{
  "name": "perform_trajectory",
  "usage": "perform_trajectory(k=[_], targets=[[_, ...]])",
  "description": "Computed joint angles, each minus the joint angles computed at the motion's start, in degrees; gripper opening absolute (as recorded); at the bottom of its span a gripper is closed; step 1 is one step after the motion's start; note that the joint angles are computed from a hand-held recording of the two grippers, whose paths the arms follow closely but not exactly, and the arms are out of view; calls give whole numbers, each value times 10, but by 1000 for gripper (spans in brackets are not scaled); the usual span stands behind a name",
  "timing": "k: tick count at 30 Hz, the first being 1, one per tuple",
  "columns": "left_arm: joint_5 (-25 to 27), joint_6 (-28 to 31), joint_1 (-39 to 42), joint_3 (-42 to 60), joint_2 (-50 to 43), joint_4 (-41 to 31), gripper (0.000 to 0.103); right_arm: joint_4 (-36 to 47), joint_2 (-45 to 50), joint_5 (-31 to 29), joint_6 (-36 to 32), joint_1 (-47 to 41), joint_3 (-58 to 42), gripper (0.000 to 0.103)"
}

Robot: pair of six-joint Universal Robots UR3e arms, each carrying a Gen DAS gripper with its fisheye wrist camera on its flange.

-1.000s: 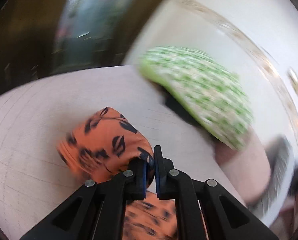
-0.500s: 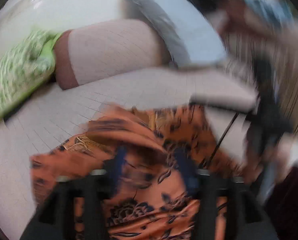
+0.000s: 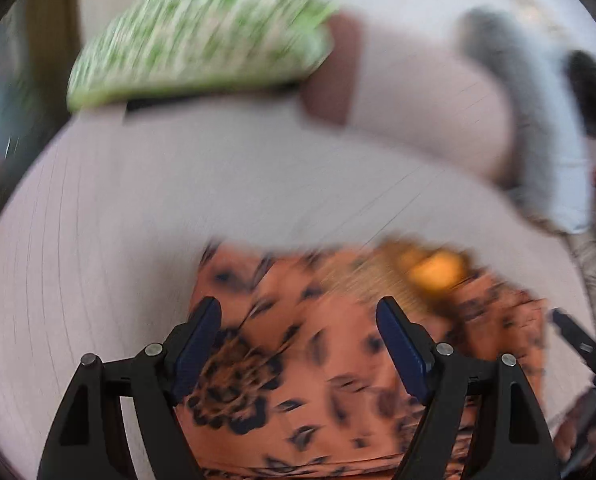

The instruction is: Fold small clothes

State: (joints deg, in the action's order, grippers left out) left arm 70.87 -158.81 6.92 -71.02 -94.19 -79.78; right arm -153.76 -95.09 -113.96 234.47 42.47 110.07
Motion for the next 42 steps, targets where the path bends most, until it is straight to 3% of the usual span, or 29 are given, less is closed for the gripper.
perform_trajectory(k=[5,9,10,12,13,15,18,20,23,24,27,29,30,32,36,38,42], targets=[[103,-19,-10,-70,-15,54,80,80,137,15,-32,8,-156,80],[75,26,24,-110,-6,58,82,177,237,36,-43,-9,-278,76],[71,35,28,-111,-4,54,82,209,258,34,-37,-10,-306,70],[64,54,38,-118,3,50,82,256,278,26,-11,-12,-331,22],[59,60,46,-119,7,43,82,255,264,26,8,-15,-307,21],[53,79,68,-117,16,25,82,227,198,14,60,-10,-221,13],[53,92,84,-125,20,30,82,237,51,-14,159,7,-85,12],[54,97,91,-133,31,28,82,236,-69,-47,289,40,30,11],[61,108,102,-172,73,37,82,170,-233,1,415,71,196,15],[64,113,108,-184,87,38,82,184,-257,0,464,96,217,15],[64,122,126,-210,133,19,82,348,-282,-25,622,175,191,16],[58,137,151,-226,176,-8,82,365,-270,-89,660,222,173,16],[56,144,159,-240,196,-10,82,371,-251,-118,645,238,152,16],[58,151,168,-258,229,-12,82,370,-196,-149,555,238,94,16],[38,144,188,-246,263,-79,82,254,-131,-142,404,197,78,17],[27,143,195,-239,274,-116,82,167,-110,-102,313,157,95,17],[69,133,149,-278,292,-58,82,97,-42,-56,223,112,72,17]])
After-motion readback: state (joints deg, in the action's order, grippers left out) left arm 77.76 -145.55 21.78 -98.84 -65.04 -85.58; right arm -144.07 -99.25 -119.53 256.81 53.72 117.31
